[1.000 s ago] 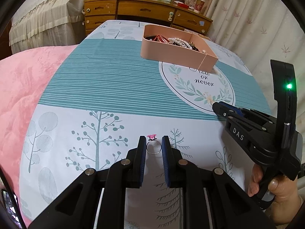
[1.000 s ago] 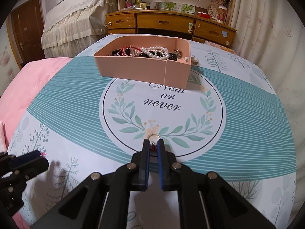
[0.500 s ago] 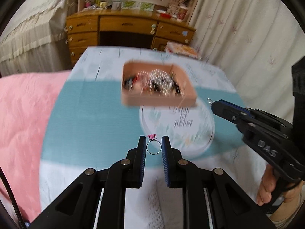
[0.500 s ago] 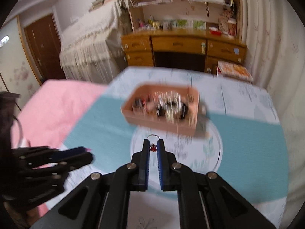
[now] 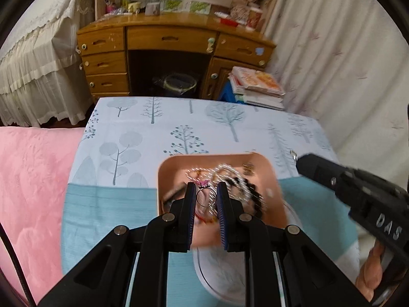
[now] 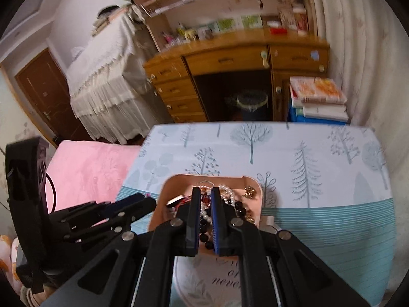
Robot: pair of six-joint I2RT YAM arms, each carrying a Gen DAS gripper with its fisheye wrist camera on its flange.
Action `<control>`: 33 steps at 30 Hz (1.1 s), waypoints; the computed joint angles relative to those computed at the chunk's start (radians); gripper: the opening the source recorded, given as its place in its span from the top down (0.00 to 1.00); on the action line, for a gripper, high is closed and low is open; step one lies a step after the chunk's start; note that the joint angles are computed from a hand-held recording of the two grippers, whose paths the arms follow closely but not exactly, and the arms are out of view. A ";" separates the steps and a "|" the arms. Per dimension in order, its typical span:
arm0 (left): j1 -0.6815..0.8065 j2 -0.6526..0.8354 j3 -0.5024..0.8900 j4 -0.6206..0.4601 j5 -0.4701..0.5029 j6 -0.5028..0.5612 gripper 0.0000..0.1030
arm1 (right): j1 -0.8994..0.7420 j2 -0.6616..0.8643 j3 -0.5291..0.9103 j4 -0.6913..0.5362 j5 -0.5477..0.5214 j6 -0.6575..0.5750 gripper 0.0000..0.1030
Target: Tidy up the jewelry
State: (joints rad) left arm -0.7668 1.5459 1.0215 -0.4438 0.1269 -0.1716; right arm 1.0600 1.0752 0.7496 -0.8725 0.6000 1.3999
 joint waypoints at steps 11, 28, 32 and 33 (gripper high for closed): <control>-0.052 0.200 0.058 0.115 -0.120 -0.012 0.35 | -0.245 0.089 -0.096 0.276 -0.172 -0.199 0.92; -0.059 -0.117 -0.125 0.048 -0.231 0.004 0.16 | 0.201 0.068 0.056 -0.229 0.097 0.264 0.92; -0.097 -0.306 -0.196 -0.011 -0.284 -0.013 0.16 | 0.411 0.152 0.165 -0.441 0.141 0.523 0.90; -0.110 -0.348 -0.206 -0.030 -0.293 -0.021 0.16 | 0.471 0.180 0.199 -0.499 0.148 0.600 0.89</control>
